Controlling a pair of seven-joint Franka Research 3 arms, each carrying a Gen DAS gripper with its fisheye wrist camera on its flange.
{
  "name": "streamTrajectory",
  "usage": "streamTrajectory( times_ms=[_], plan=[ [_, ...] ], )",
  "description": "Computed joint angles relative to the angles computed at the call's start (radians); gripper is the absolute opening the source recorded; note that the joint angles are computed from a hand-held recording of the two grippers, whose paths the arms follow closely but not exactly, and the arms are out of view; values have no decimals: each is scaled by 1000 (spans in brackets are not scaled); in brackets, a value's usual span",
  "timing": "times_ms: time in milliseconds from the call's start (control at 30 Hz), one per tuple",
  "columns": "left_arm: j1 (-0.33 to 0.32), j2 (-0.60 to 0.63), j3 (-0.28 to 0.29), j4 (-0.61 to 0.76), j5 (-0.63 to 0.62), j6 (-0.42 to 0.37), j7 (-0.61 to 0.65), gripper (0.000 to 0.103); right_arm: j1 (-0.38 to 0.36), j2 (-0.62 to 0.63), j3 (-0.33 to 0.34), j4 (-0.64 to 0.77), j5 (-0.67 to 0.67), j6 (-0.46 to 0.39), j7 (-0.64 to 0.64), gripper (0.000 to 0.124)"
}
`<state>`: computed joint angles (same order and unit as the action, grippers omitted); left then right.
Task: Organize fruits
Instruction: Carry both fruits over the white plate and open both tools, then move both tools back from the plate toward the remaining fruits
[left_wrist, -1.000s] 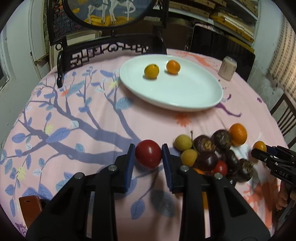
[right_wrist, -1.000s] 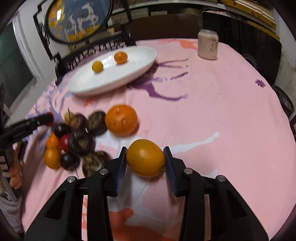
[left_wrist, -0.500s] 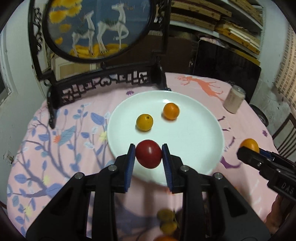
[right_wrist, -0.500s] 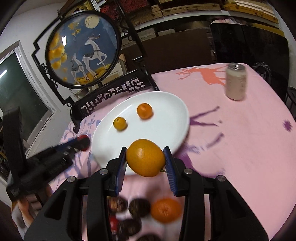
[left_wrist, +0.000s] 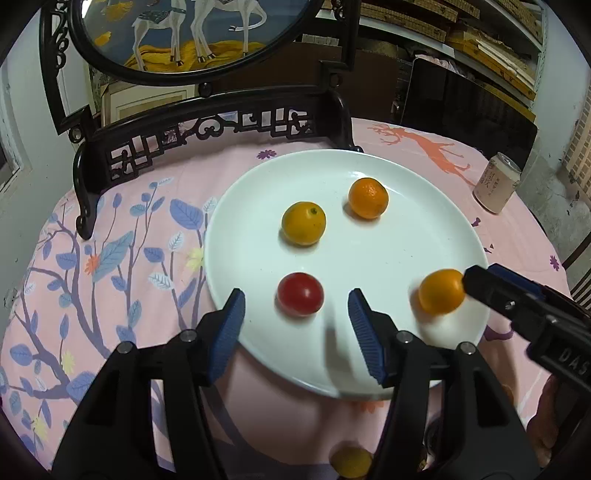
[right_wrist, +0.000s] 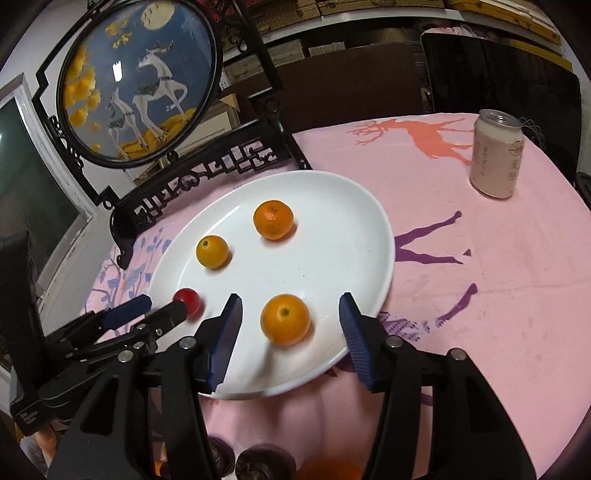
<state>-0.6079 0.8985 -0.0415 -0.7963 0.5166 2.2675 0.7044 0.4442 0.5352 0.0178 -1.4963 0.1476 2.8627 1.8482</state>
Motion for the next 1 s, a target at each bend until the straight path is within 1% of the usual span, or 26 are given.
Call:
streamTrajectory(
  times_ms=[33,100,167,200,267,367,433,533,600,667,733,833,867,933,1000],
  plan=[
    [0,-20,2,-34,5,14,-13,61,2,-16,-2,-20,-1,7,0,55],
    [2,-63,5,-108,18,47,-46,65,16,-44,-18,-56,-16,16,15,56],
    [5,-128,11,-220,46,97,-106,68,43,-89,-48,-115,-49,36,50,60],
    [5,-161,17,-277,67,120,-142,68,49,-107,-53,-141,-61,50,60,62],
    [9,-197,16,-338,102,138,-178,68,72,-160,-75,-220,-100,95,88,62],
    [21,-258,3,-438,143,157,-218,68,122,-220,-130,-310,-190,144,154,62],
    [19,-311,4,-523,195,174,-255,68,146,-261,-156,-374,-249,172,198,62],
    [10,-398,13,-661,309,195,-345,72,139,-310,-150,-451,-293,199,228,62],
    [19,-439,9,-726,363,199,-397,72,124,-334,-137,-491,-306,216,240,62],
    [36,-471,-6,-776,390,186,-426,72,127,-361,-148,-536,-340,236,278,62],
    [52,-509,-22,-835,420,160,-441,72,144,-381,-178,-569,-400,250,343,62],
    [65,-584,-37,-939,503,110,-477,72,112,-397,-153,-596,-422,255,373,62],
    [83,-622,-44,-992,519,131,-499,72,95,-401,-135,-603,-412,257,366,62],
    [115,-664,-63,-1046,522,149,-524,72,81,-406,-118,-608,-415,263,367,62],
    [143,-667,-92,-1043,486,139,-515,72,72,-410,-105,-612,-419,265,363,62]
  ],
)
